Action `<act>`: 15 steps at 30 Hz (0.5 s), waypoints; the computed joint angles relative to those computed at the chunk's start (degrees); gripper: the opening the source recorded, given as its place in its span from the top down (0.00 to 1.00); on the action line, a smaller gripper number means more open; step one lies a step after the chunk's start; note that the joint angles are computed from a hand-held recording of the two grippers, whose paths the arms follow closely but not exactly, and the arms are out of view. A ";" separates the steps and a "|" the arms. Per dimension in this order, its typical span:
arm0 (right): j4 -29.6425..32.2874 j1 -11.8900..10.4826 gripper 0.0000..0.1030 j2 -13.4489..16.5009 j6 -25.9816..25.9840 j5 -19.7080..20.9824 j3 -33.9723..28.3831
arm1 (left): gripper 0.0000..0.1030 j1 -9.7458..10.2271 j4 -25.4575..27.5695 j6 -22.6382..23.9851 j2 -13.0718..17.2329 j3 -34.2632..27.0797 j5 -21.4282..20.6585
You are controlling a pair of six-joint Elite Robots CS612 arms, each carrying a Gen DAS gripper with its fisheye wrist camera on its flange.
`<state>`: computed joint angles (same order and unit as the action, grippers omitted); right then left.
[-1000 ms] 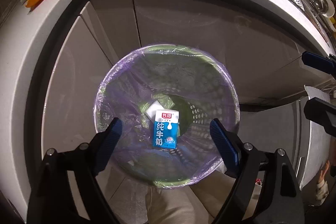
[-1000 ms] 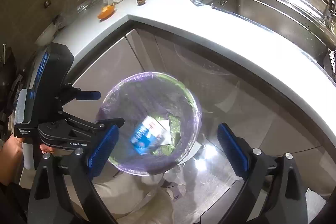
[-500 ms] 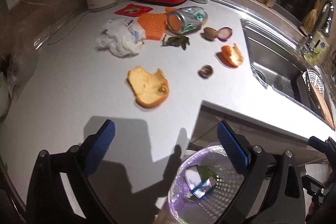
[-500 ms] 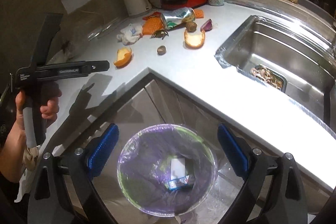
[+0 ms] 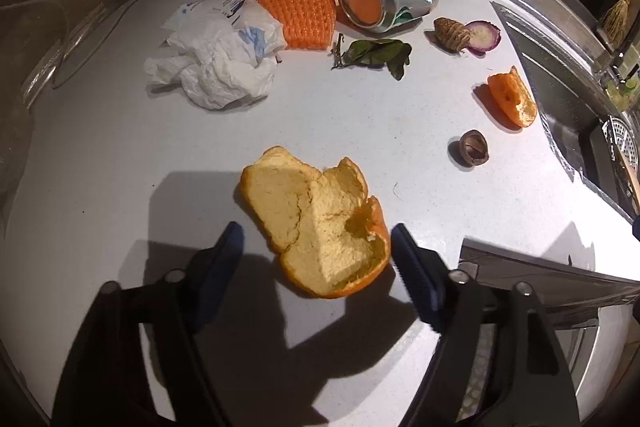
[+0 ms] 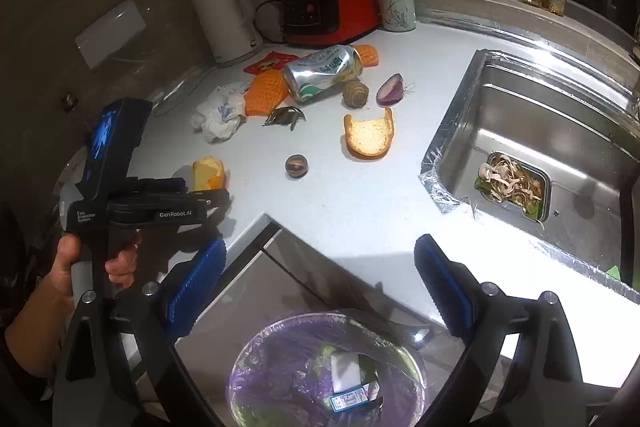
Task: Collect trash
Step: 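Grasp a large orange peel with the left tool while the right grasps another peel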
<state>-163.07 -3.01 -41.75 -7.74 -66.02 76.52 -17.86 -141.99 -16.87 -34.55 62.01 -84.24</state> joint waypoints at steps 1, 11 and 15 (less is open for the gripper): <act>0.49 0.02 0.08 0.23 -0.12 -0.03 -0.43 | 0.46 -0.07 -1.03 0.10 0.00 0.13 0.46; 6.43 -0.02 0.08 3.70 -5.33 -0.05 -7.30 | 0.83 0.33 -3.79 -2.50 -0.51 0.22 -1.23; 10.02 0.22 0.08 6.97 -8.86 -0.23 -13.43 | 0.84 -0.10 -5.54 -4.62 -1.59 1.84 0.27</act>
